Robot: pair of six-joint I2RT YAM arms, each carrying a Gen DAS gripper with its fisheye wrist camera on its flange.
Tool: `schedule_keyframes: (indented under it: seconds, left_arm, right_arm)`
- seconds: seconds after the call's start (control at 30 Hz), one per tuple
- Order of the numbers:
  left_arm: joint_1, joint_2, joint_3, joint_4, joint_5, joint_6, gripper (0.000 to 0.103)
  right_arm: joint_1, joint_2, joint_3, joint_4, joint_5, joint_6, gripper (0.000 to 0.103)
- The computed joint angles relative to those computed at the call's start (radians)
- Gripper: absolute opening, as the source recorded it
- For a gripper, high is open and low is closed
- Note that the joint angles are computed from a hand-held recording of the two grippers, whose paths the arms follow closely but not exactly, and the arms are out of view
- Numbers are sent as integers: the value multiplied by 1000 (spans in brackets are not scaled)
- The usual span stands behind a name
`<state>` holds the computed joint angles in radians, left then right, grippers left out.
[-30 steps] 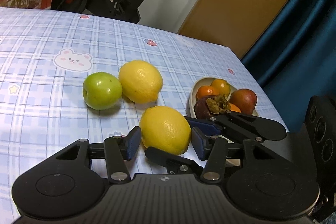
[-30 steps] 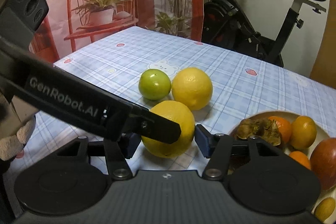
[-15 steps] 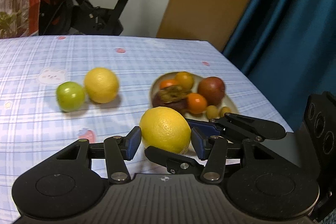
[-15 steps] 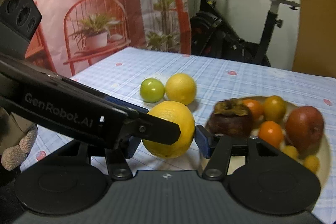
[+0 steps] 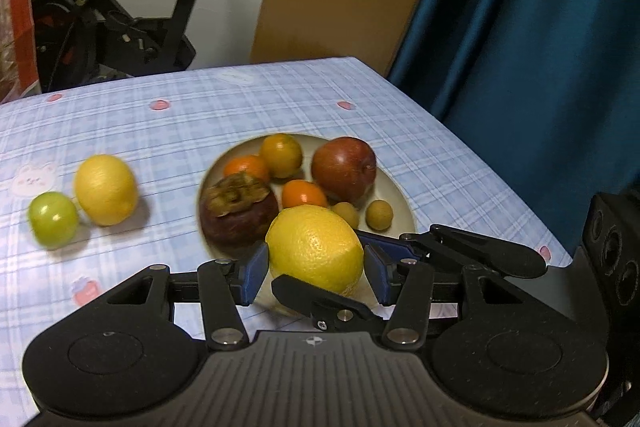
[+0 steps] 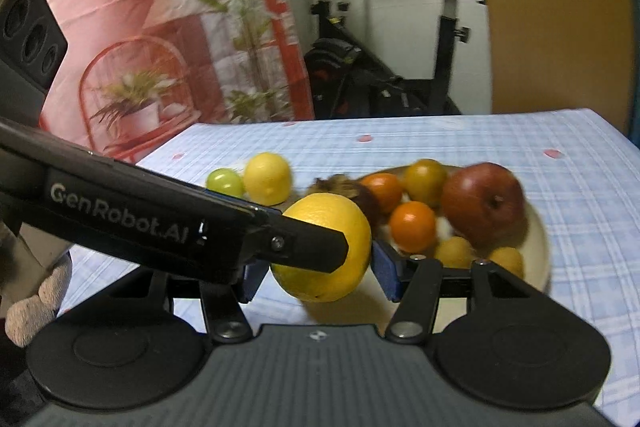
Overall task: Organize fruits
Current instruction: 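Carry the lemon with the right gripper over the plate and lower it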
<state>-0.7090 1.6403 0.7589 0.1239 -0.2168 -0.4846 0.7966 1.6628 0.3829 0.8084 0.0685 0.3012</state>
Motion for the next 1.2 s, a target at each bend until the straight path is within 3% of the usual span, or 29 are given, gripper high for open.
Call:
schedule_keyframes:
  seconds: [0.33,0.57,1.2]
  left_arm:
    - [-16,75,45,-29,-11,-6,55]
    - [-14,80,39,-31,-15,-27,55]
    - [-42,19,-110,117,-117,-126,54]
  right_arm:
    - [-23,79,-33,121,15,-1,58]
    - [-11,116,-23,137,15,-7,58]
    - [3,158,-9,169,12,-40,58]
